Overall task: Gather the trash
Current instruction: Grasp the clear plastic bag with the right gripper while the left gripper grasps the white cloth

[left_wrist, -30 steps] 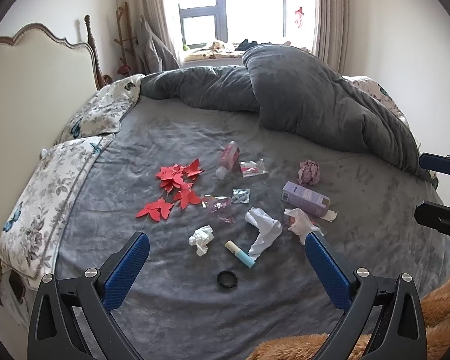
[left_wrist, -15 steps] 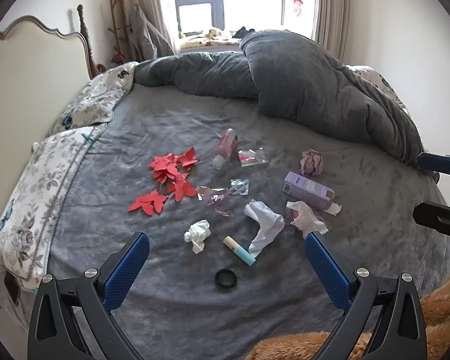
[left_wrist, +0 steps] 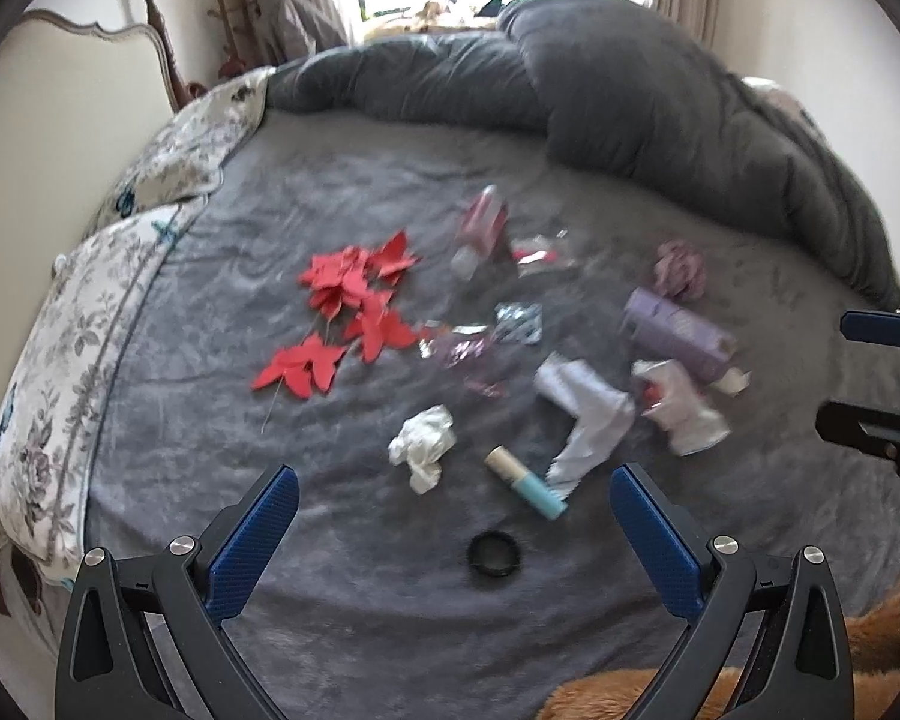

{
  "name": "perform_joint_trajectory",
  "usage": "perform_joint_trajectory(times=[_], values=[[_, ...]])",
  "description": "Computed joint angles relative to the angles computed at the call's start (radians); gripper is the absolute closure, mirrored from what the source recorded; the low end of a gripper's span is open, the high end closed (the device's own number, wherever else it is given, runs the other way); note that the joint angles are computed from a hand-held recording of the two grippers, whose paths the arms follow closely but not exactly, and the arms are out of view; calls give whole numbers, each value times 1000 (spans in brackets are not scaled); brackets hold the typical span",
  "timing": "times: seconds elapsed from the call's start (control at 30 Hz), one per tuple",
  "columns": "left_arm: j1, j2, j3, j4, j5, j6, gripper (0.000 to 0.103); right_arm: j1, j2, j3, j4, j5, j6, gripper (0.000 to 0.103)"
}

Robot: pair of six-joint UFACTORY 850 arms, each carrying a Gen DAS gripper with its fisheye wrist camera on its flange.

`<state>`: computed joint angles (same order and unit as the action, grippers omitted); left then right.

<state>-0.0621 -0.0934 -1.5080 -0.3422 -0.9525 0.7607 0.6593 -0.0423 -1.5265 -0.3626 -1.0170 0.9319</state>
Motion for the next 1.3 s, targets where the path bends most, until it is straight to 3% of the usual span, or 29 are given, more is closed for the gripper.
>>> perform_joint_trajectory(times=[0.27, 0.5, 0.67, 0.8, 0.87, 0.93, 1.0, 1.3], values=[[-11, -73, -3, 65, -21, -97, 0, -110, -94, 60, 143, 51, -69, 0], [-19, -84, 9, 76, -46, -101, 0, -186, -191, 60, 239, 23, -164, 0], [-30, -90, 7, 95, -64, -112, 0, -226, -257, 56, 356, -9, -223, 3], [-45, -100, -7, 88, -67, -126, 0, -220, -261, 67, 327, 2, -183, 4], [-56, -109, -17, 76, -74, -136, 0, -213, -263, 63, 310, -16, -174, 12], [-66, -116, -23, 64, -80, -144, 0, -205, -259, 56, 281, -36, -147, 39], [-80, -127, -35, 37, -94, -147, 0, -205, -252, 52, 272, -46, -135, 50], [-189, -172, -52, 8, -120, -207, 0, -201, -185, 98, 307, -11, -119, 56]])
